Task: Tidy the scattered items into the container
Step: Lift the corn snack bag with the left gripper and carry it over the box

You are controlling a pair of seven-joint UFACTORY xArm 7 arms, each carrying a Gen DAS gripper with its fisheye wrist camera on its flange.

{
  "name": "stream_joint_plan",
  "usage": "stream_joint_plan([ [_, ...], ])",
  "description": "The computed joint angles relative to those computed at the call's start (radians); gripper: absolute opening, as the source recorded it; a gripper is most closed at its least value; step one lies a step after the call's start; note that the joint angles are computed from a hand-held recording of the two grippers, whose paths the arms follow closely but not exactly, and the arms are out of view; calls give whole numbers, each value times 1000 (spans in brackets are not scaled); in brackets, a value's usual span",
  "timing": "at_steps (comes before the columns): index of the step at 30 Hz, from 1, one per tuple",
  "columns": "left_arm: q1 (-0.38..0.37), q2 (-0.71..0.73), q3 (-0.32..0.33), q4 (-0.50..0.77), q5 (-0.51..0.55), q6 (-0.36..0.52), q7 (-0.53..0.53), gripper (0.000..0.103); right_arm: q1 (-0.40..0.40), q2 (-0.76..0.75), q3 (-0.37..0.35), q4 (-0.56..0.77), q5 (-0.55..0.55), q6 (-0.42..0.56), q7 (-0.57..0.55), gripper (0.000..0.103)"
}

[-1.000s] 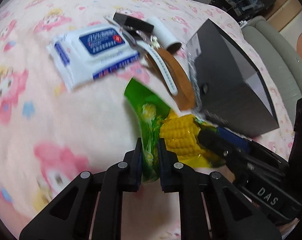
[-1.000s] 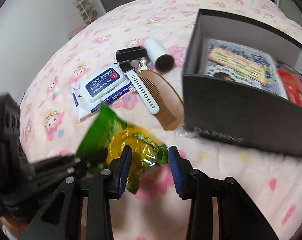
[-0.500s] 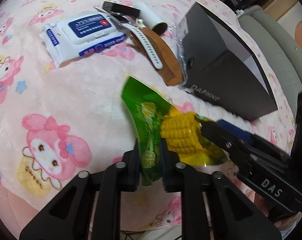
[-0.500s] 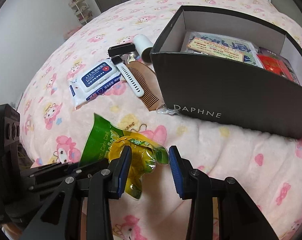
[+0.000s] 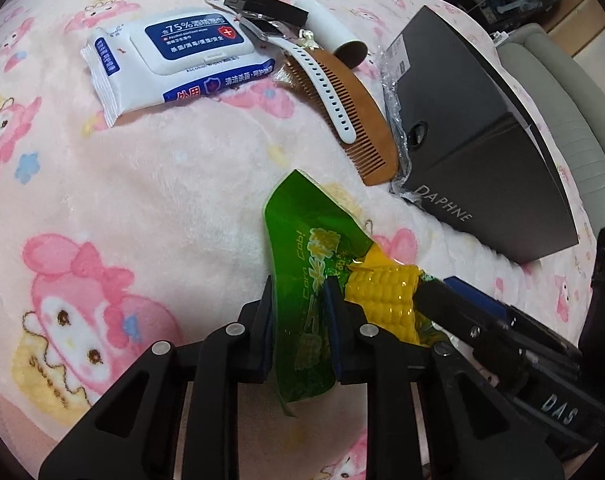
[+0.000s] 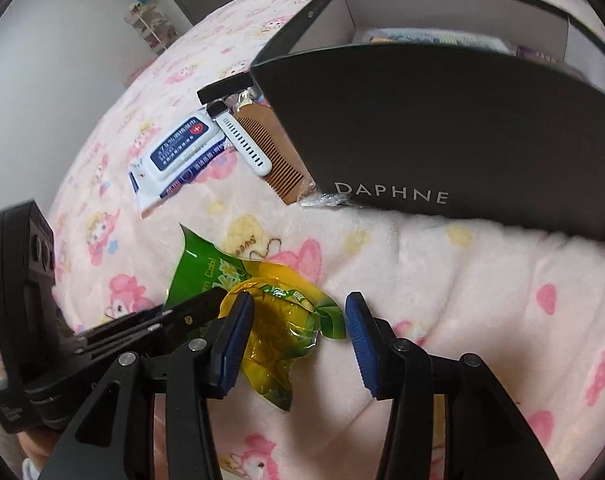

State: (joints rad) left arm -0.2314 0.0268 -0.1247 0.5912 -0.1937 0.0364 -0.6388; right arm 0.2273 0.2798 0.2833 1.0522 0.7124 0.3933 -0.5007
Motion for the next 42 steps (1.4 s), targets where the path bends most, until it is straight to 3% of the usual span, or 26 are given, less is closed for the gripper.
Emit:
stream_joint_plan([
  [4, -8, -21, -6, 2, -19, 20, -1, 5, -3, -10, 10, -9, 16, -7, -30, 41],
  [15, 2, -89, -26, 34, 216, 87, -181, 5, -2, -110, -17, -35, 166, 20, -174, 40],
  [20, -30, -140, -13, 41, 169, 119, -122, 5, -1, -159, -48, -51, 262, 43, -244, 40],
  [25, -13, -127, -39, 102, 242, 141, -160, 5, 14, -212, -83, -72, 330, 37, -301, 40],
  [42, -68, -13, -42, 356, 345, 201, -94, 5, 4, -283, -173, -91, 308, -8, -283, 40],
])
